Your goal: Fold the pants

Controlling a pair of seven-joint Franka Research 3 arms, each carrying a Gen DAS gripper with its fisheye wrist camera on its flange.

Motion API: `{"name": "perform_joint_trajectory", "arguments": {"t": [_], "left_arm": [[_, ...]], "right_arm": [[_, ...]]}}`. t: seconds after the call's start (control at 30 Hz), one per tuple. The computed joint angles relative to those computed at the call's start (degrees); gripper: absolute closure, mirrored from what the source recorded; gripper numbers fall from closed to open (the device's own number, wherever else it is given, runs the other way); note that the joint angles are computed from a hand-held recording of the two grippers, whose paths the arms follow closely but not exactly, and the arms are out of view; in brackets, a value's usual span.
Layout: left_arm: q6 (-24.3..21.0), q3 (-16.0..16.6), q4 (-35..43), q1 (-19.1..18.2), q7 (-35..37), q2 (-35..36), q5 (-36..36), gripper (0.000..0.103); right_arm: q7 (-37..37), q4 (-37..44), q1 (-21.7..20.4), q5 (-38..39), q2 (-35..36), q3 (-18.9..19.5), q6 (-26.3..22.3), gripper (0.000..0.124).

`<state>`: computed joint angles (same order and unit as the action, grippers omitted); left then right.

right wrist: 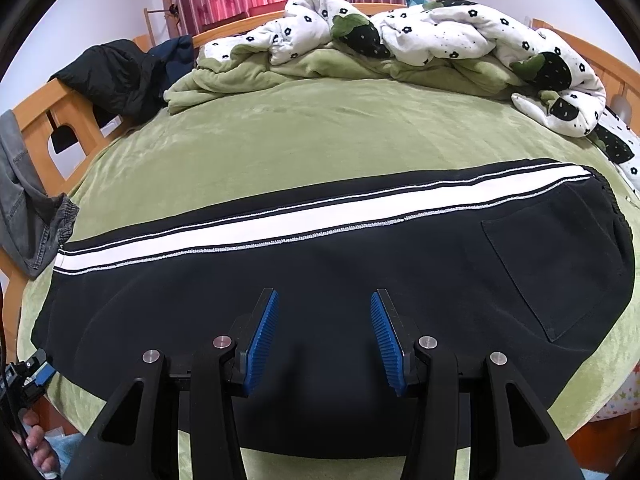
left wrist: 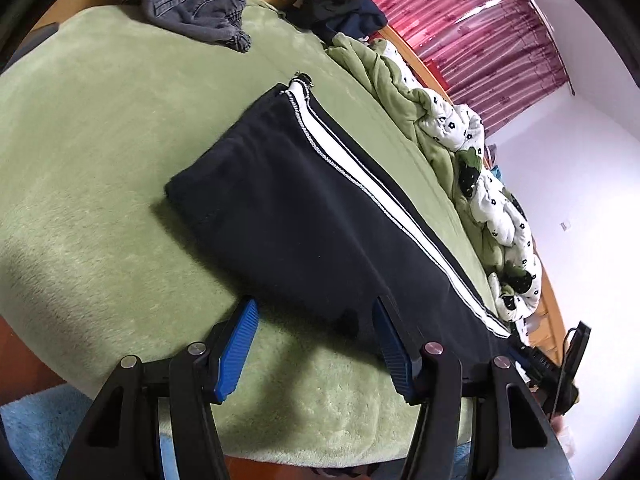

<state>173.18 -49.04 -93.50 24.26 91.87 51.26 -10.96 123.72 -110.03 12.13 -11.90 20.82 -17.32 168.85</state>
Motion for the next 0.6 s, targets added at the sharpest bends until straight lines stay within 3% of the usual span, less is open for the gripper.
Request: {"name": "perform_joint_trajectory", "arguments": {"t": [0.1,0.2,0.37,0.47,0.53,0.6], "left_arm": [[1.85,0.35,-1.76,0.40,-0.79,-1.05,-0.08,0.047],[3.51,2.74,-2.34,-0.90,-3.95,-2.39,1.01,0.047],[1.25,5.76,5.87,-4.72,-9.15,1.47,1.29,0.048],[4.12,8.18,9.27,-7.67,-11.61,3.56,0.18,0.059],[5.00,14.85,10.91,-12.78,-17.18,2.34,1.95,0.077],[4.43,19.33,12.58,-15.80,-21.09,1.78,5.96,0.093]], "right_arm": [[0.39,-0.70,0.56,-0.78,-0.40,-0.77,0.36,0.076],[0.72,-1.77,0.80,-1.74,-0.89,-1.53,1.17,0.076],[-0.05,-3.05,0.03,-1.89,-1.13,-1.56,1.85,0.076],[-1.72,-3.64,-1.22,-0.72,-1.14,-0.80,2.25,0.076],[-2.97,-4.49,-2.19,0.69,-1.44,-0.06,2.97,0.076],[-3.86,-5.56,-2.61,1.89,-1.82,-0.05,3.60,0.076]]}}
